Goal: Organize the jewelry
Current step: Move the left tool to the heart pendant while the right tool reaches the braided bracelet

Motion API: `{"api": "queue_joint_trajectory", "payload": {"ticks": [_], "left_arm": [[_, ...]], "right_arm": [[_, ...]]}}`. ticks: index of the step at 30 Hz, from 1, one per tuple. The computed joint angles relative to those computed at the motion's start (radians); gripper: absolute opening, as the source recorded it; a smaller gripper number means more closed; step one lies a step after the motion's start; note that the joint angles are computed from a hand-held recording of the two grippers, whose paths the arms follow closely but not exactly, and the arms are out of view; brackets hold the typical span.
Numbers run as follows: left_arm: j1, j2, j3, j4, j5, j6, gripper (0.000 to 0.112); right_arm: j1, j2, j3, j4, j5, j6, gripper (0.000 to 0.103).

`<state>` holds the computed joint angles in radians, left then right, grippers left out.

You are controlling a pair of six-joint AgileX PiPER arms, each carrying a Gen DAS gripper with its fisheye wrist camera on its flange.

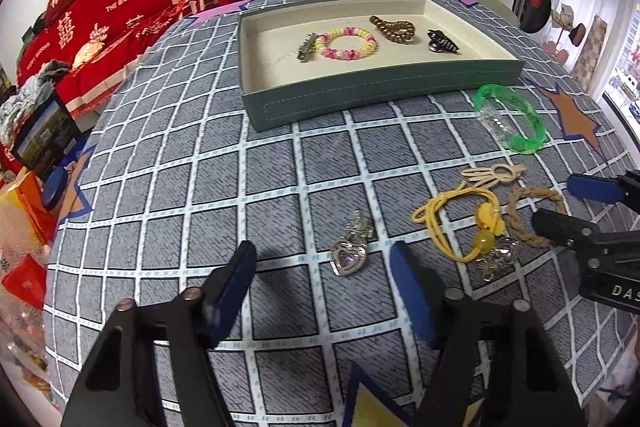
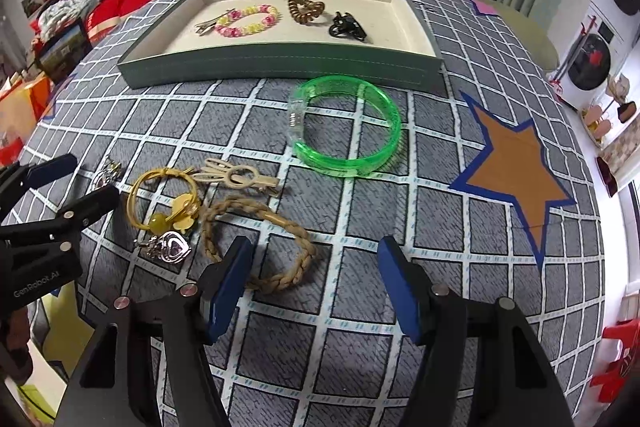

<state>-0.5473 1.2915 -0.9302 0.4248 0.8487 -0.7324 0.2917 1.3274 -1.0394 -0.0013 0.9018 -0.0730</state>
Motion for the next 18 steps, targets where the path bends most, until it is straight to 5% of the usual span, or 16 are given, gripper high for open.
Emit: {"api": "queue_joint_trajectory", "payload": {"ticks": [8,13,18], "left_arm": [[-0.019,0.002,-0.009,-0.006,0.008,0.018,0.062],[-0.042,0.003,-0.016,-0.017,0.009,0.042,0.029],[-0.033,-0.027,0.003,-0.041,-0.015,0.049,0.029]], "right_arm": [[0.034,-0.007,-0.007,0.008,0.018,-0.014,0.039],[0.06,-0.006,-0.015,0.004,0.032,-0.006,0.009],[0.063,-0.023,-0.003,-0.003,0.031,0.001,0.009]]}}
